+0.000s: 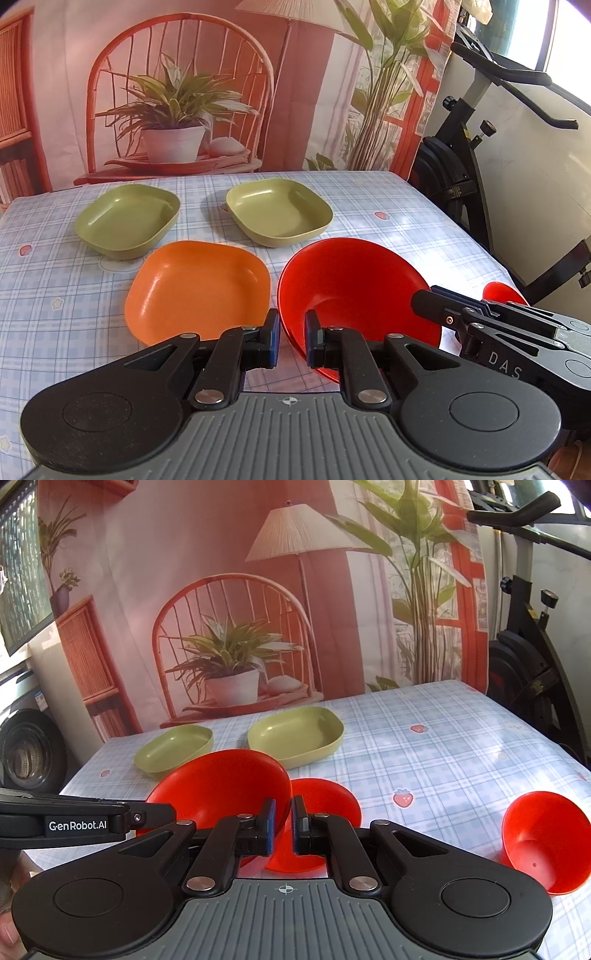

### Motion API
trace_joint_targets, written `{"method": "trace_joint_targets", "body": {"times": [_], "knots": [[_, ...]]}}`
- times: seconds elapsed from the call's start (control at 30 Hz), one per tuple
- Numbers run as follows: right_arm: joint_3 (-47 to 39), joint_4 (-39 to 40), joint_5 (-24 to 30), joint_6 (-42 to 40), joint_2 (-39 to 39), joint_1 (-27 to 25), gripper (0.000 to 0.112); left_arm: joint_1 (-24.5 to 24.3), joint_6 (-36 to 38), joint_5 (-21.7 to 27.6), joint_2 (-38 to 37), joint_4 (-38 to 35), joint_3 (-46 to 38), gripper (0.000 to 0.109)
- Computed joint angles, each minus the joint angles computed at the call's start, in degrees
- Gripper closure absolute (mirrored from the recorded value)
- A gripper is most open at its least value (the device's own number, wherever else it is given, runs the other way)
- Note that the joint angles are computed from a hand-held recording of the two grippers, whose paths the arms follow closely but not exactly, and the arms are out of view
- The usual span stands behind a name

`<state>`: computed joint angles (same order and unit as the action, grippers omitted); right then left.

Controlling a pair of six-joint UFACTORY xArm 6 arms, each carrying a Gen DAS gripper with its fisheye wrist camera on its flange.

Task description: Organize plates and bowls

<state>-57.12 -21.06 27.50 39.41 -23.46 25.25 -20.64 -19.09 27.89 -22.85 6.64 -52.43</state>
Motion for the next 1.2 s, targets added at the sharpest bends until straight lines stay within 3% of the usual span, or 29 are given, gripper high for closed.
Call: {"method": "trace_joint_targets", "body": {"times": [0.43, 0.73, 1.2], "knots": [[0.7, 3.4, -3.9, -4.0, 3.8, -6.0, 0.105, -1.0, 4.8, 0.8, 11.6, -2.7, -8.1, 0.094], [2.5, 4.9, -5.3, -3.2, 4.6, -6.4, 0.105, -0.8, 6.8, 2.2, 13.0, -2.5, -9.1, 0.094], [2.8, 5.8, -4.7, -4.3, 5.5, -6.6, 0.105, -0.8, 9.2, 0.7, 13.8, -2.6, -9.0, 0.094]]}}
